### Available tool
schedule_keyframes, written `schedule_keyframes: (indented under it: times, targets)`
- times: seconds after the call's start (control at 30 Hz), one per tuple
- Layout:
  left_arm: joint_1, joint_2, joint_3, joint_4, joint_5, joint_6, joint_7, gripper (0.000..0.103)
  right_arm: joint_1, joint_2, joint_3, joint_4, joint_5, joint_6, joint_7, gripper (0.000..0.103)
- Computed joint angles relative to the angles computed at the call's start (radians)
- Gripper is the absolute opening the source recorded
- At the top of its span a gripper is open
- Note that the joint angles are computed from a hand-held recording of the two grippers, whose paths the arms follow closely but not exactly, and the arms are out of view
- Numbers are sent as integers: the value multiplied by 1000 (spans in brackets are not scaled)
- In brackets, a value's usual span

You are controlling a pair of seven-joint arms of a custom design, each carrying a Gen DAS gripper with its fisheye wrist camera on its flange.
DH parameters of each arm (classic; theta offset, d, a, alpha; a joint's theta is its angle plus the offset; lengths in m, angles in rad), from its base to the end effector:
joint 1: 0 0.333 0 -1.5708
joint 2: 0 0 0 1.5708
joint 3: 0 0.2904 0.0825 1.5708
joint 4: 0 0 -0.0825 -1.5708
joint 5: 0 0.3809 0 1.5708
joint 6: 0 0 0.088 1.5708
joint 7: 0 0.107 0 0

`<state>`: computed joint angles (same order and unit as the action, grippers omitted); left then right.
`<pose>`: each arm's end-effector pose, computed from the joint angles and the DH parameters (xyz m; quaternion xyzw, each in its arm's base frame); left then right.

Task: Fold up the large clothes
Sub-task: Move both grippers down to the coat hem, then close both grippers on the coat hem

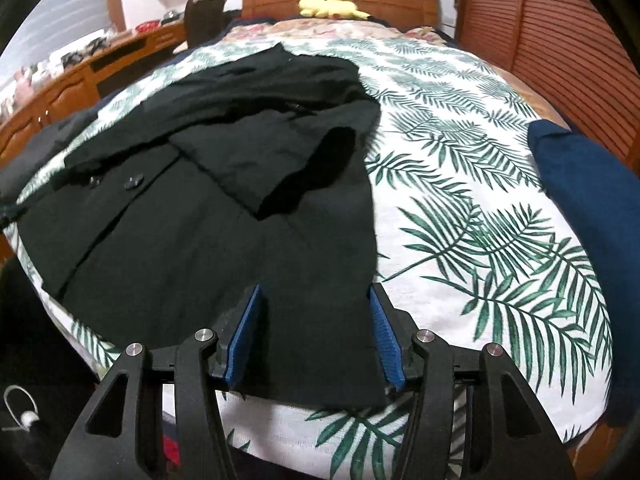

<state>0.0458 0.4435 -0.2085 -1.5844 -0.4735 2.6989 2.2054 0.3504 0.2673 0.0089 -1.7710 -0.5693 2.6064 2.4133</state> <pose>0.7066 -0.0767 0.4376 -0.5174 0.7680 -0.3391 0.1655 0.6175 0.2436 0.4475 -0.6405 0.6897 -0.2500 0.2272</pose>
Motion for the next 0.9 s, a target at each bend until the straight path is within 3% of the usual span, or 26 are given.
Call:
schedule_keyframes:
  times: [0.07, 0.27, 0.4, 0.5, 0.6, 0.67, 0.77, 0.9]
  targets:
    - [3, -3, -5, -6, -5, 4, 13, 38, -4, 2, 3, 1, 11, 4, -12, 55]
    - [16, -14, -25, -16, -43, 0, 62, 24, -10, -7, 6, -14, 36, 18, -38, 55]
    - [33, -15, -39, -4, -99, -19, 91, 10, -17, -14, 15, -22, 65, 16, -67, 55]
    - [38, -19, -44, 1, -136, -16, 112, 6, -30, -19, 30, -27, 117, 12, -134, 52]
    - [40, -24, -55, 14, -166, -12, 145, 4, -36, -16, 31, -22, 148, 28, -157, 36]
    - [38, -27, -61, 31, -181, -15, 171, 2, -39, -13, 32, -17, 166, 54, -166, 17]
    - [30, -36, -66, 52, -199, 2, 199, 1, -28, -10, 18, -2, 149, 85, -140, 8]
    - [28, -61, -80, 87, -232, 5, 260, 1, -5, -43, -19, -5, 54, 171, -33, 6]
